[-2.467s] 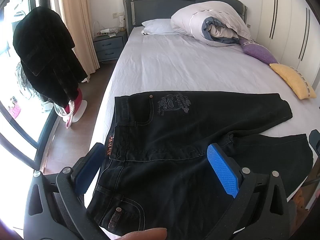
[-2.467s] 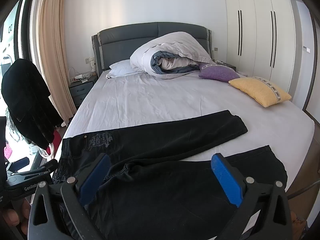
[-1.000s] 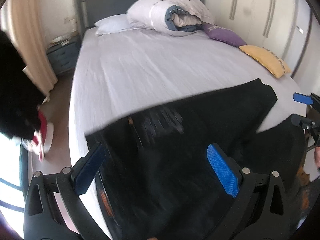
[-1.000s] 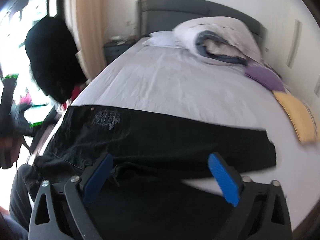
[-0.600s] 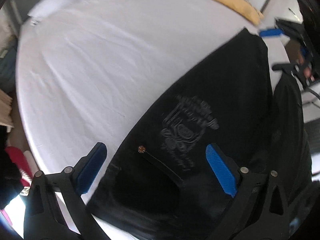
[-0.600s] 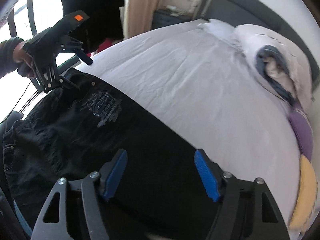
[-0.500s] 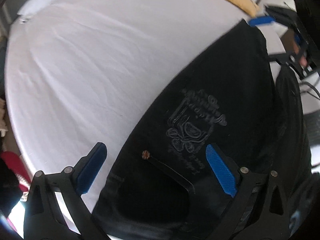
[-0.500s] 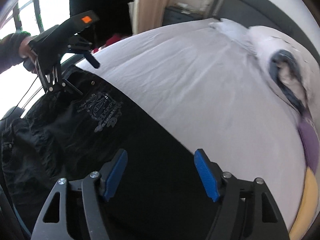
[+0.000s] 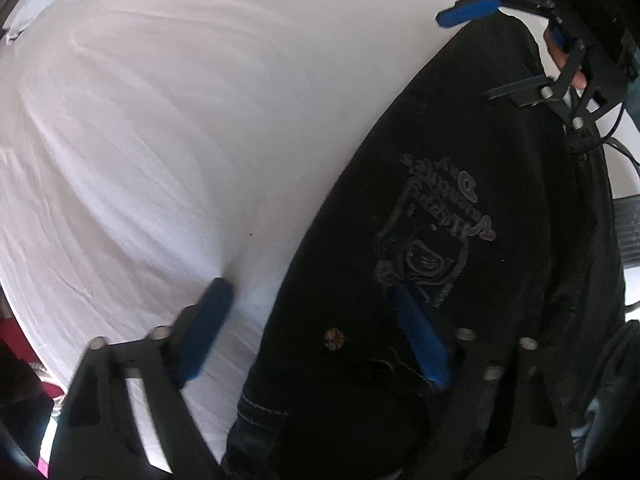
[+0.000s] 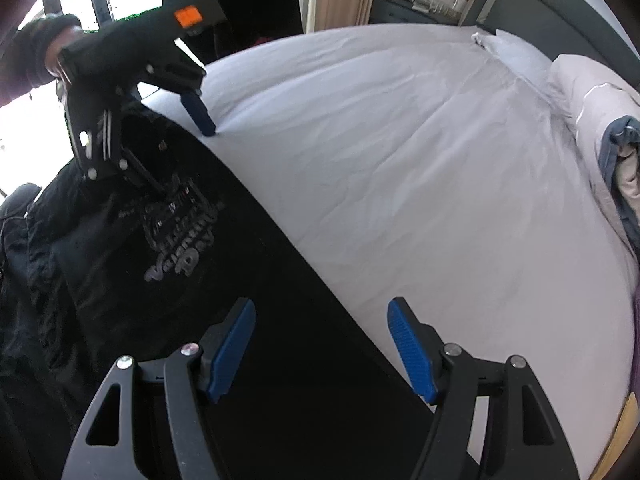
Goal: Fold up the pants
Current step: 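Grasp the jeans waistband with the left gripper while the right gripper grasps beside it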
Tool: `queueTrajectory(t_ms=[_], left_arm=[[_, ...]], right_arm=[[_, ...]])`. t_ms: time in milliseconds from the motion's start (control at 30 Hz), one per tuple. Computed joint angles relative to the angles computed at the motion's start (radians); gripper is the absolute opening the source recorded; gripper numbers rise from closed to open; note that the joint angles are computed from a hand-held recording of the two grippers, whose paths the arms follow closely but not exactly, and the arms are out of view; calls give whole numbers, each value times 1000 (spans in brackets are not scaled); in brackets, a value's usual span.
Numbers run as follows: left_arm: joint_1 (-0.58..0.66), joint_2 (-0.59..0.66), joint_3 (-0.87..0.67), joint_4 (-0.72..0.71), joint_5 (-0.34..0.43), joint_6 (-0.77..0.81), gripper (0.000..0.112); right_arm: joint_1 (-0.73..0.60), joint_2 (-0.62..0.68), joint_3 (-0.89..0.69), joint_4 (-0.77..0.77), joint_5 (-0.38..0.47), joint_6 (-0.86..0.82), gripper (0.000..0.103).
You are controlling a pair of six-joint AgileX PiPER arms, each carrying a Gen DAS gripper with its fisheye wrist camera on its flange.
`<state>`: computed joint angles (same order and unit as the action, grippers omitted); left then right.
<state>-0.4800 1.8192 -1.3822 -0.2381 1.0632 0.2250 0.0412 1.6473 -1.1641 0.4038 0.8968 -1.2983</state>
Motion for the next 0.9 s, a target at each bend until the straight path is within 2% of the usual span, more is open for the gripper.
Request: queueTrajectory(t_ms=[33,67,100,200,300,400,467,500,567,700,767,900], left_arm=[[-1,7,-28,7,24,-9,57],[2,7,-44,11,40,-15,34],[9,11,-58,3,56,-10,22],[-17,3,-68,32,71,-40,14],[-72,-33,-24,83,23,-99,10],[-129,-136,67,140,-53,-171,8],[-186,-207,125,188,-88,-237,7],[-209,-235,144,211,-97,-265,7],[-278,-305,184,278,-91,-343,6],[-445,-330,144,443,-39,-506,6],[-465,-315,130,467,-44,-520,6],[-530,-343,123,532,2,-561,6]], right_arm=[[7,8,0,-15,-7,8,70],[10,17,-7,-21,-4,7,69],[9,25,-14,-22,8,-4,69],[22,38,-29,-44,13,-4,65],[31,44,-33,-55,-13,-1,64],[40,74,-61,-65,-11,4,52],[48,95,-86,-85,11,19,40],[50,109,-102,-90,29,22,39],[50,121,-123,-88,55,23,37],[57,125,-138,-91,72,9,37],[64,129,-146,-105,73,17,38],[67,156,-185,-128,113,38,43]])
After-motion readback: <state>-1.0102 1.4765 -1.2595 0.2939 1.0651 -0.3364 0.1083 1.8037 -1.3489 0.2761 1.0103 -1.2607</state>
